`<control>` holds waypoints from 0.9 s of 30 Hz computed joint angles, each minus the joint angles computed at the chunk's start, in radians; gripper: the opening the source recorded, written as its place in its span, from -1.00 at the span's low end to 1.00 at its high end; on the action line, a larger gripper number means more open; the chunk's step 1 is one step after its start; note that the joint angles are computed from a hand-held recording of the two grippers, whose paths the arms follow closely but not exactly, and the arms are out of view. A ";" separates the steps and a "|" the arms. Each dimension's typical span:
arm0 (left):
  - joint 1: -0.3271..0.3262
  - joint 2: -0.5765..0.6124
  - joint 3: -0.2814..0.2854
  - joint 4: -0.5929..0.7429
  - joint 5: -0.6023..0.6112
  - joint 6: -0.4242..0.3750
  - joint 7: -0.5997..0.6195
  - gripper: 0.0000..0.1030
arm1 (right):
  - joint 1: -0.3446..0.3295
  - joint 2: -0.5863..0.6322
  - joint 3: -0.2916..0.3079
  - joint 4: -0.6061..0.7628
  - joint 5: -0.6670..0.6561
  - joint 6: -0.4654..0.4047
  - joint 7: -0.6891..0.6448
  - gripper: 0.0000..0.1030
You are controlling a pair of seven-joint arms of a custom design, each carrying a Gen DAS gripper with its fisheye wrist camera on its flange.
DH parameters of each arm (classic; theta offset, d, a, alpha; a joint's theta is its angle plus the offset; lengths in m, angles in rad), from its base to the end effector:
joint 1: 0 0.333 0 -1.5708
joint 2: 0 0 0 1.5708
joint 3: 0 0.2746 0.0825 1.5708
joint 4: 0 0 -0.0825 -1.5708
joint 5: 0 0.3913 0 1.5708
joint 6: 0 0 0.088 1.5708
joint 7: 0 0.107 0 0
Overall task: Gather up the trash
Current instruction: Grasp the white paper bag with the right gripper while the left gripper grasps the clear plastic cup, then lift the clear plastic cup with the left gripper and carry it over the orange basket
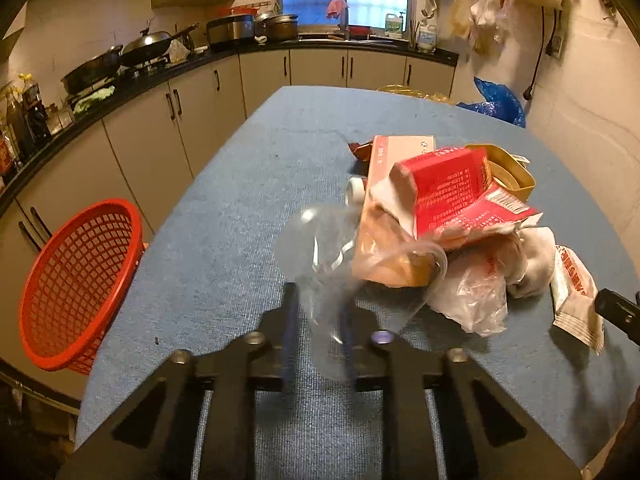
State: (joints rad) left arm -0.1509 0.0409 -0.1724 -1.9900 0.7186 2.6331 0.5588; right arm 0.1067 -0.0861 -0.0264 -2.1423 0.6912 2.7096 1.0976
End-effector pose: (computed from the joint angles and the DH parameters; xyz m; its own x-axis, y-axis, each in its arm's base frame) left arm 0.5747 -0.2087 0.4608 0.1570 -0.9876 0.0100 -0.7081 -0.1196 -0.6959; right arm 0.5743 0.0235 0.4654 0.1288 -0.9416 -0.3110 -0.7666 0.1044 -0.6336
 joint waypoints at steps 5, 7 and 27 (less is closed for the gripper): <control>0.005 -0.011 0.005 -0.016 0.040 0.015 -0.033 -0.74 | -0.004 0.076 0.006 0.075 -0.075 -0.033 0.090 0.46; 0.008 -0.017 0.005 -0.022 0.050 0.023 -0.041 -0.75 | -0.006 0.103 0.005 0.107 -0.085 -0.072 0.111 0.46; 0.006 -0.074 -0.015 -0.051 0.226 0.037 -0.195 -0.75 | 0.002 0.018 0.007 0.011 -0.019 0.043 0.044 0.15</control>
